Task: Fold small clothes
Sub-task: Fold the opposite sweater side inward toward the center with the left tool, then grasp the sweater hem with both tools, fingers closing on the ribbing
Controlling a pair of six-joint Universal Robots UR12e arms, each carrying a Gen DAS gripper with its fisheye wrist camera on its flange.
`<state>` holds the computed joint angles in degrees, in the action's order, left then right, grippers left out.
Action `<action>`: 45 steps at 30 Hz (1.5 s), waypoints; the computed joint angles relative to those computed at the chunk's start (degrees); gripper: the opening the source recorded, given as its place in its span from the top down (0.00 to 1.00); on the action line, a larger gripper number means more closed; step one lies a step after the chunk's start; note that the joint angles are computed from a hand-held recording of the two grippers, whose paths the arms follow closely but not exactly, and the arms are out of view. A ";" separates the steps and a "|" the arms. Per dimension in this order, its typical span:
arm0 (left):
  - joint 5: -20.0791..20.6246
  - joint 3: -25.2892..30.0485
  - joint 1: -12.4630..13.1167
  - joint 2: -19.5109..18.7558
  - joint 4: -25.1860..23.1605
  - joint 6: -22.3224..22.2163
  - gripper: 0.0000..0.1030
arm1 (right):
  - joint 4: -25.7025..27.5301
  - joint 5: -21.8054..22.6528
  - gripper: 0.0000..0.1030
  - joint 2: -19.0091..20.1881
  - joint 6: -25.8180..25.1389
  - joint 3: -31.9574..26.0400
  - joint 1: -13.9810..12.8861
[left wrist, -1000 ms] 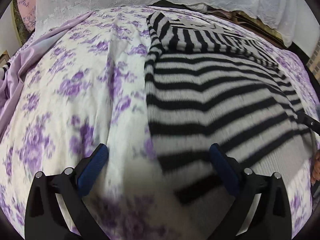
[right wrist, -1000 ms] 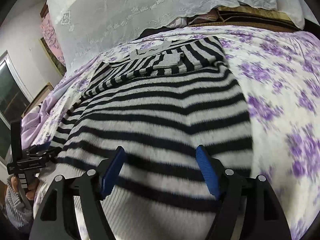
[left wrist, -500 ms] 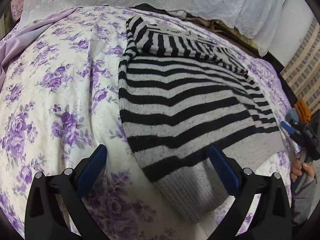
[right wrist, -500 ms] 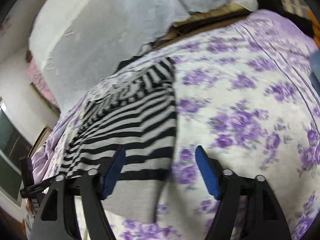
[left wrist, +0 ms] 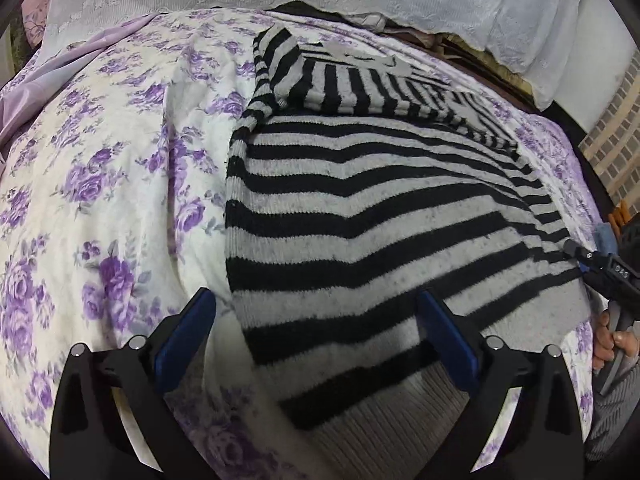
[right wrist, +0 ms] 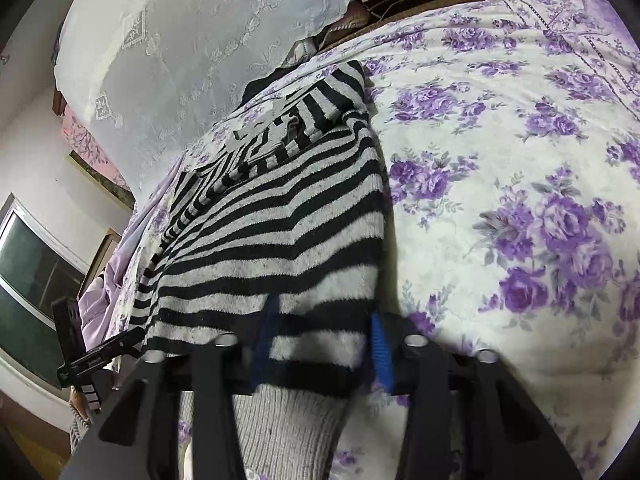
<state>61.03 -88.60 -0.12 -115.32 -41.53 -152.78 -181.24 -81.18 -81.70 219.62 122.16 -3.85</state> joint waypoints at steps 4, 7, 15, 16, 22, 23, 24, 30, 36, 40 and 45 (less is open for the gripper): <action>-4.60 -1.92 1.83 1.25 1.00 0.35 0.32 | -2.61 3.63 0.66 -0.52 -1.17 1.48 0.38; -9.08 -1.31 3.11 0.97 -1.37 -1.00 0.36 | -2.70 4.46 0.66 -0.44 -1.59 1.41 0.49; -10.75 -1.96 2.87 1.64 -2.09 1.93 0.36 | -4.18 6.12 0.65 -0.35 -0.76 1.78 -0.09; -9.59 -1.29 2.62 1.24 -3.44 1.45 0.36 | -4.24 6.15 0.65 -0.25 -0.67 1.72 -0.07; -9.88 2.00 2.36 -0.50 -9.99 0.99 0.32 | -3.68 6.12 0.65 -0.26 -1.00 1.65 -0.09; -9.31 2.07 2.07 -0.46 -10.37 1.79 0.32 | -3.46 6.00 0.65 -0.29 -1.16 1.61 -0.05; -8.69 1.91 1.73 -0.23 -10.77 3.39 0.32 | -3.39 5.92 0.65 -0.32 -1.22 1.61 -0.03; -6.46 0.62 0.98 0.59 -10.01 6.74 0.35 | -1.87 6.08 0.63 -0.19 -1.76 1.04 0.18; -6.08 2.13 0.28 -0.58 -9.23 2.79 0.39 | 0.67 5.74 0.76 0.77 -4.15 -0.91 0.66; -5.98 0.72 0.79 0.31 -7.44 2.04 0.87 | -2.59 2.09 0.86 0.31 -5.64 -0.29 2.10; -7.94 0.48 1.59 0.70 -6.01 0.01 0.95 | -7.82 0.29 0.88 -0.26 -3.73 0.69 2.33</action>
